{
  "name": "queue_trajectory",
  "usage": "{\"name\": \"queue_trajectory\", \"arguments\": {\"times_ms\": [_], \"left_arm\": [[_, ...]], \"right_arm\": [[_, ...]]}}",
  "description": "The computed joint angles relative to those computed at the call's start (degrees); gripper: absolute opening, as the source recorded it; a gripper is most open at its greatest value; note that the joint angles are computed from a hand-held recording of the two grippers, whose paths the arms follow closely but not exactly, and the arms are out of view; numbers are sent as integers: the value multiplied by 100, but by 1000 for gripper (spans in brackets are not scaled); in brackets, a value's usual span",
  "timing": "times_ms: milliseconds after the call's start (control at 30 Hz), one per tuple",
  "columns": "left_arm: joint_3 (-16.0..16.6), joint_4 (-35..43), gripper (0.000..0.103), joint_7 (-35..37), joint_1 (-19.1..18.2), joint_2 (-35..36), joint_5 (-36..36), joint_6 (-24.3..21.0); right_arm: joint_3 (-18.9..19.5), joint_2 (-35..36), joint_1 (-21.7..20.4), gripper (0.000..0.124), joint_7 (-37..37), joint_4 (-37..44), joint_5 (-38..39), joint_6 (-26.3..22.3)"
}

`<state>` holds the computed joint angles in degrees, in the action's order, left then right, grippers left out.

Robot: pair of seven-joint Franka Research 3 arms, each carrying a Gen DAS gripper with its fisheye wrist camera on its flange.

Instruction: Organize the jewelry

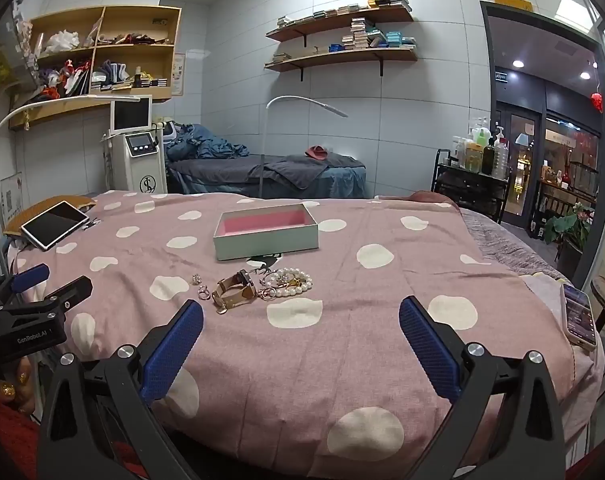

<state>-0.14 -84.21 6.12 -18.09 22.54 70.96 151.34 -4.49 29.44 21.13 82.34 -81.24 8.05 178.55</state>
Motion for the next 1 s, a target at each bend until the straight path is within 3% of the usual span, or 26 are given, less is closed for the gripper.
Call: {"name": "queue_trajectory", "arguments": {"times_ms": [1000], "left_arm": [[26,50,98,178,2,61,-203,21]], "right_arm": [[17,4,0,97,-38,3,48,16]]}}
